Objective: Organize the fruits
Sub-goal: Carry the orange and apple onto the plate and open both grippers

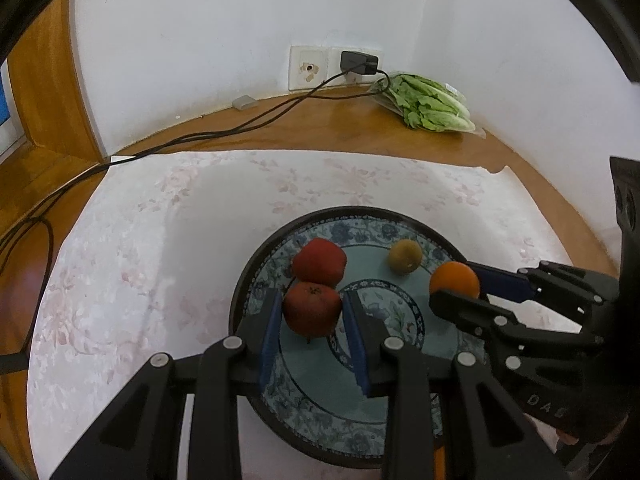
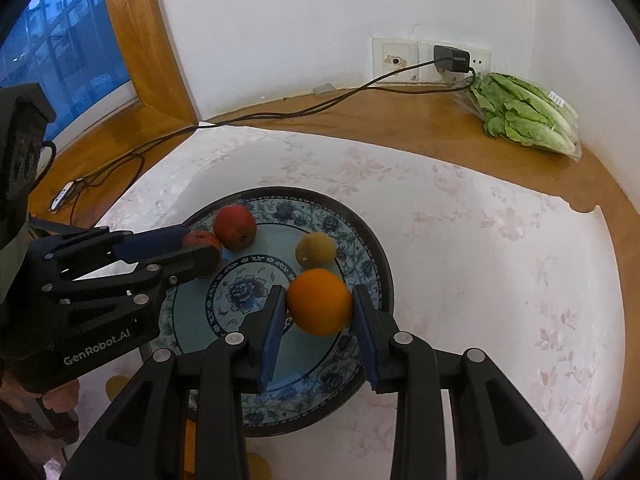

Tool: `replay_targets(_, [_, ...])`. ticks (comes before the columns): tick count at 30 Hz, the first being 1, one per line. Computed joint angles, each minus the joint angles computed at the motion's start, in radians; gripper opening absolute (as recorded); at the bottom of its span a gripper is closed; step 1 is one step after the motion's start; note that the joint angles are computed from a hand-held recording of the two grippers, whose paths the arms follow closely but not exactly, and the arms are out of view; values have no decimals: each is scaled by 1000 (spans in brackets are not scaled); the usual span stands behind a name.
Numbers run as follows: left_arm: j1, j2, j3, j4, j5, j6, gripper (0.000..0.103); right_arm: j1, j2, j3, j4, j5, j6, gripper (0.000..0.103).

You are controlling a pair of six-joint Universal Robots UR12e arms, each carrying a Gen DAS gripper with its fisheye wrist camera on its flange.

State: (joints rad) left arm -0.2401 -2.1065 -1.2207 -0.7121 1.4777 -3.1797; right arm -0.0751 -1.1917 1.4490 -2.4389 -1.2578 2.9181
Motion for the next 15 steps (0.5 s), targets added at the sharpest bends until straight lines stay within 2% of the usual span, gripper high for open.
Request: replay_targets(15, [-2,-9,10,5,8,9,33,4,15,-12,5,-19,-6,35])
